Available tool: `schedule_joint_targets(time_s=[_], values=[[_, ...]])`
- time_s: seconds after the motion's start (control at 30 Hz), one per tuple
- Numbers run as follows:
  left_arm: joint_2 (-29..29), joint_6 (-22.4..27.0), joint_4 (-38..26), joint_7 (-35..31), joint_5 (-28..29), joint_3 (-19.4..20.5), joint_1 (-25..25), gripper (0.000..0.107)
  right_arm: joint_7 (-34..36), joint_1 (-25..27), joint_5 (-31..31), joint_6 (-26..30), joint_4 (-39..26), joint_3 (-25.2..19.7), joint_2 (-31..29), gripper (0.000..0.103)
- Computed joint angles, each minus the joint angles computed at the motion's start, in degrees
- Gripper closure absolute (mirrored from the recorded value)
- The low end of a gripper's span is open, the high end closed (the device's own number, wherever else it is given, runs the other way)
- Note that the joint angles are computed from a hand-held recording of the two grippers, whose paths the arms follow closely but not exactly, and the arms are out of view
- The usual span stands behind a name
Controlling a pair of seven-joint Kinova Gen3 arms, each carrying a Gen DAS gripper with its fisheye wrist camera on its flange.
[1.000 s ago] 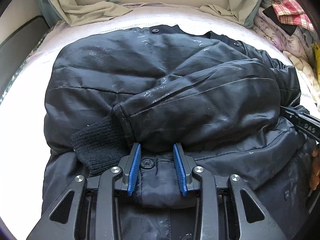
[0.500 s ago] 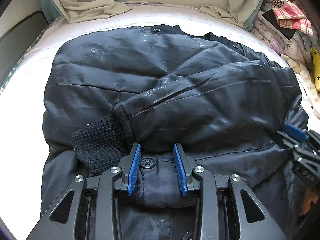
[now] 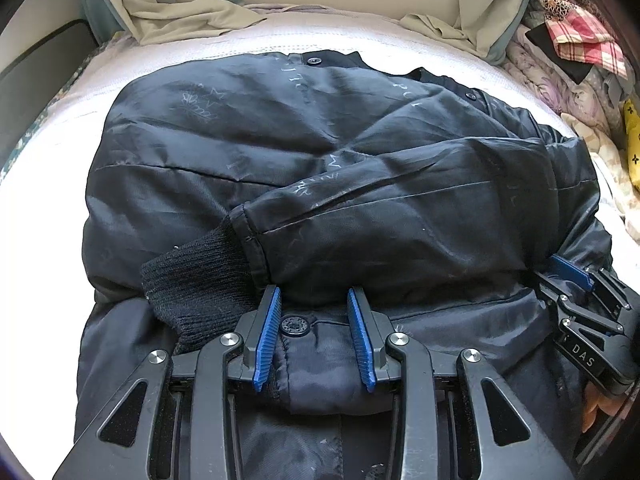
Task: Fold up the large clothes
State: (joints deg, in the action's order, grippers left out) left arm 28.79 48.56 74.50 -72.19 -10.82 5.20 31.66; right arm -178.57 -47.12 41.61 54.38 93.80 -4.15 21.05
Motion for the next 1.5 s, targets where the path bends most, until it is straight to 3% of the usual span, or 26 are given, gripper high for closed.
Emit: schedule_joint_targets(time_s=[0.07,0.13,0.17,0.23,0.5,0.63,0.7,0.8,0.93,1.03,1.1,1.2,1.3,1.33,1.43,1.47,1.5], values=[[-0.32,1.64,-1.00,-2.01,2.30,1.54,-1.58,0.050,0.83,0.30,-1.02,0.79,-0.70,-0.30,-0.61,0.057],[-1.07,2.92,-1.59,-2.26,2.72,1.87,-1.47,0.041,1.97,0.77,-2.80,1.67,-1.63,-0.90,-1.93,0.052],[-1.62,3.59,-1.64,-1.43,1.54,0.82,-0.04,0.030,1.74,0.78,-3.20,1.66,-1.65,-1.10,-2.72,0.050],[-3.06,3.27,-0.50,0.60,-2.12,-0.73,2.50,0.021,0.13,0.31,-3.05,1.98,-1.32,-1.50,-4.63,0.046],[-10.26,3.78,5.98,-1.35,-4.10,0.76,-0.05,0.021,-1.74,-1.24,-4.39,9.17,0.38,-6.08,-9.19,0.043],[-13.95,6.12,9.45,-1.27,-4.26,1.36,-2.07,0.021,-2.61,-0.88,-8.35,13.58,0.95,-9.05,-11.22,0.043],[-15.82,7.92,10.94,-2.40,-2.10,2.09,-4.06,0.021,-6.23,-0.18,-9.57,13.75,3.12,-11.92,-14.01,0.042],[-20.37,8.65,15.17,-3.62,-1.03,2.73,-6.10,0.021,-13.22,-3.95,-10.18,14.79,6.44,-13.01,-18.21,0.038],[-25.10,9.70,20.08,-4.39,-0.23,3.46,-8.73,0.021,-21.00,-5.27,-11.87,16.54,9.80,-18.44,-21.16,0.036],[-27.75,9.70,23.79,-6.34,2.01,3.22,-11.28,0.021,-27.99,-3.77,-14.06,14.48,13.71,-23.65,-23.87,0.036],[-28.84,9.83,25.69,-10.49,6.43,3.68,-15.20,0.022,-32.65,-2.87,-14.93,11.96,16.28,-26.06,-25.10,0.036],[-27.83,11.59,26.37,-14.93,13.42,8.08,-23.17,0.024,-36.80,-2.79,-16.19,7.01,20.21,-27.01,-26.82,0.036],[-24.83,14.43,25.97,-17.00,20.42,9.78,-27.96,0.040,-41.96,-7.49,-15.14,0.02,24.43,-22.67,-28.51,0.036],[-25.13,14.08,26.90,-18.71,22.73,8.22,-27.79,0.044,-42.44,-7.28,-14.77,-2.31,25.50,-22.58,-28.88,0.036],[-25.71,14.43,27.16,-22.80,26.37,2.16,-22.97,0.071,-39.17,-1.56,-15.18,-7.39,26.89,-26.39,-29.05,0.035],[-26.04,14.27,27.38,-22.84,26.24,1.22,-21.57,0.078,-37.13,-0.40,-15.86,-7.61,26.45,-27.06,-28.55,0.038],[-26.20,14.23,27.38,-22.83,25.90,1.33,-21.23,0.081,-35.56,-0.23,-16.37,-7.27,25.88,-26.96,-28.11,0.049]])
